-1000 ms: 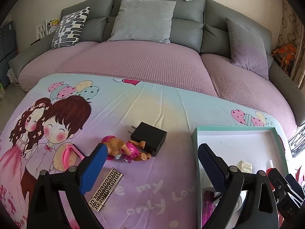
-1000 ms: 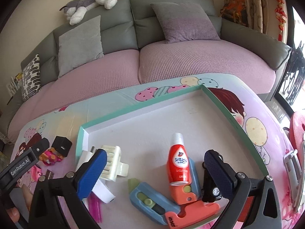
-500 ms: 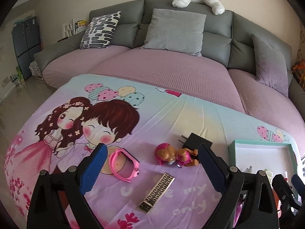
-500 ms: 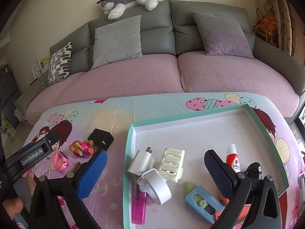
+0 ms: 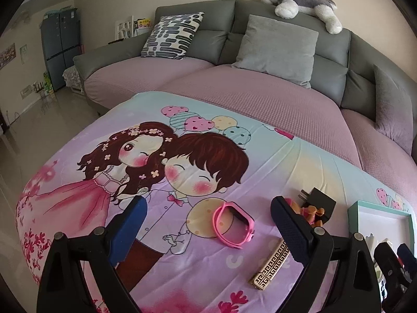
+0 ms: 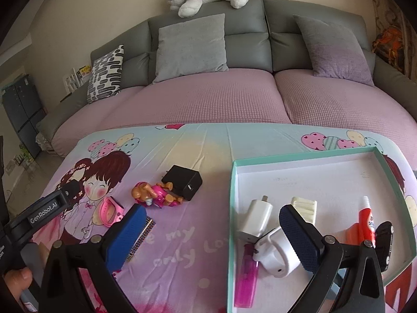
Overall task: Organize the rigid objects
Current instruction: 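Withdraw both tools from the tray toward the pink band and black bar, then grasp the pink watch band with the left tool while the right grasps the gold-patterned bar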
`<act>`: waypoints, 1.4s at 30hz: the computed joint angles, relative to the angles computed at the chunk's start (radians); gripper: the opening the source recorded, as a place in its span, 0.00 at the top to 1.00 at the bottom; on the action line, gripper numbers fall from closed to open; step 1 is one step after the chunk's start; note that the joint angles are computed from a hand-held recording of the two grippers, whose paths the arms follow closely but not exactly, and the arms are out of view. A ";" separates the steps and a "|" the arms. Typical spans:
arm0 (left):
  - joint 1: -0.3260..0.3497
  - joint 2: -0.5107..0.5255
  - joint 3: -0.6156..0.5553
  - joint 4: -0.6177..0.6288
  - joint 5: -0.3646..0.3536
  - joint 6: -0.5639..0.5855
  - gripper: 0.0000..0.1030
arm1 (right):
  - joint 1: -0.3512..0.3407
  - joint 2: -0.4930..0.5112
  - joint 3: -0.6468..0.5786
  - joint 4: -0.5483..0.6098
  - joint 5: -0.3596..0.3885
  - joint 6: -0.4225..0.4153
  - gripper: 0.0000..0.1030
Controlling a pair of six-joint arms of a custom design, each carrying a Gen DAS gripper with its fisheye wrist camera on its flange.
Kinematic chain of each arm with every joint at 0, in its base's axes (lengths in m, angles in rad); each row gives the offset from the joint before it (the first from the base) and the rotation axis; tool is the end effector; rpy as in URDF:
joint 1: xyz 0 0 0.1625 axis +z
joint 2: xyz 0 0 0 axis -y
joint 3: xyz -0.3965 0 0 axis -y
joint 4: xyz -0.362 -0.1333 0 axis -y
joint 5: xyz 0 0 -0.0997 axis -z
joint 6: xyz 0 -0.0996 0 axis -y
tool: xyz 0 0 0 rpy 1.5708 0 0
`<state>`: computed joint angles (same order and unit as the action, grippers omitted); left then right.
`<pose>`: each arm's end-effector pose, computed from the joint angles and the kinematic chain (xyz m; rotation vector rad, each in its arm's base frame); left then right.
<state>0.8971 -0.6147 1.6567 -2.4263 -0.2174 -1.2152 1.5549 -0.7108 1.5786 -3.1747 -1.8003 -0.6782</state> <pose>-0.1945 -0.6132 0.0390 -0.3788 1.9101 -1.1572 0.0999 -0.6752 0.1401 0.7250 -2.4587 0.8282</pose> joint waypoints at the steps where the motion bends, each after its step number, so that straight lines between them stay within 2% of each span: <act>1: 0.001 -0.009 0.016 -0.016 0.000 -0.007 0.07 | 0.004 0.003 0.002 0.002 0.000 -0.004 0.00; 5: 0.006 -0.038 0.083 -0.145 0.001 0.018 0.07 | 0.016 0.020 0.005 0.013 -0.003 -0.019 0.00; 10: 0.017 -0.085 0.140 -0.134 0.001 -0.056 0.07 | 0.026 0.044 0.003 0.046 0.000 -0.028 0.00; 14: 0.036 -0.097 0.168 -0.214 -0.036 0.007 0.07 | 0.032 0.073 -0.005 0.066 -0.009 -0.041 0.00; 18: 0.064 -0.099 0.148 -0.146 -0.078 0.022 0.07 | 0.038 0.108 -0.023 0.095 -0.034 -0.045 0.00; 21: 0.087 -0.074 0.133 -0.237 -0.128 0.134 0.07 | 0.042 0.134 -0.037 0.113 -0.053 -0.054 0.00; 27: 0.115 -0.042 0.087 -0.273 -0.194 0.250 0.07 | 0.050 0.178 -0.065 0.112 -0.100 -0.066 0.01; 37: 0.145 -0.013 0.038 -0.239 -0.234 0.265 0.07 | 0.045 0.216 -0.108 0.134 -0.132 -0.027 0.04; 42: 0.153 0.019 -0.007 -0.224 -0.247 0.316 0.07 | 0.047 0.229 -0.116 0.117 -0.144 -0.020 0.06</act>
